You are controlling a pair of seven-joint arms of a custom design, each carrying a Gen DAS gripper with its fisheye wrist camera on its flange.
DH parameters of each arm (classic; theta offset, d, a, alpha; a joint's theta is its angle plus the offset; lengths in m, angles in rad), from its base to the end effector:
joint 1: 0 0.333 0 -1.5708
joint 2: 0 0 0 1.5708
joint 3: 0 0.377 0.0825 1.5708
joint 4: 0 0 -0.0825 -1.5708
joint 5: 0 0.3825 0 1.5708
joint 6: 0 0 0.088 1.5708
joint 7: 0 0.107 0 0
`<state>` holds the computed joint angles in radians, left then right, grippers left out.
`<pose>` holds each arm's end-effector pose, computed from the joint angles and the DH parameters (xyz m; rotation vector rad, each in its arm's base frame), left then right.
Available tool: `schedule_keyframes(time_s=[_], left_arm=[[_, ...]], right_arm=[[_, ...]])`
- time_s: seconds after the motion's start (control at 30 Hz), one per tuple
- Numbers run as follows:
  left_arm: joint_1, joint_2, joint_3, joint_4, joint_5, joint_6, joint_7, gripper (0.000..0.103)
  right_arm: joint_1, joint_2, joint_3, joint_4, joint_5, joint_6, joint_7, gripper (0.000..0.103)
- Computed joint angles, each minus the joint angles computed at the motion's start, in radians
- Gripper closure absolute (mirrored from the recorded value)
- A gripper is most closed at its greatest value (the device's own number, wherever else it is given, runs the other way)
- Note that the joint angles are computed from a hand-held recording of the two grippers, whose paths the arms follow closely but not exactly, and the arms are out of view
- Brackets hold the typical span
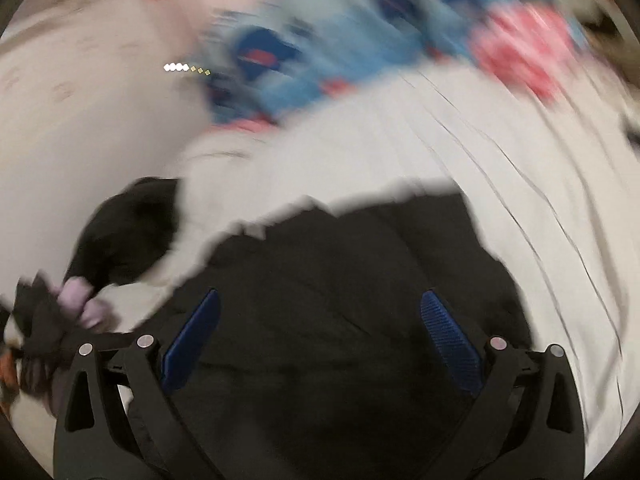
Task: Fold large clothes
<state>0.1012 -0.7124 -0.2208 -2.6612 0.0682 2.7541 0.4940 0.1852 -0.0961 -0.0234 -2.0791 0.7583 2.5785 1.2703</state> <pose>0.3398 -0.0629 0.5897 -2.4658 0.8636 -1.0105 0.5551 0.0780 0.5949 -1.5947 1.7085 -0.0520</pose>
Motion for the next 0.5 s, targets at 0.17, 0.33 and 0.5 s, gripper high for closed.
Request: schedule_keyframes(time_s=[0.17, 0.33, 0.5], left_arm=[[0.036, 0.103, -0.081, 0.234, 0.075, -0.337, -0.045, 0.019], [0.030, 0.192, -0.127, 0.421, 0.210, -0.506, -0.104, 0.019], [0.045, 0.365, -0.227, 0.690, 0.430, -0.853, -0.049, 0.019]], right_arm=[[0.010, -0.060, -0.038, -0.035, 0.168, -0.009, -0.231, 0.006], [0.084, -0.120, -0.017, -0.062, 0.308, -0.046, -0.426, 0.006], [0.136, -0.162, 0.003, -0.150, 0.362, -0.110, -0.478, 0.006]])
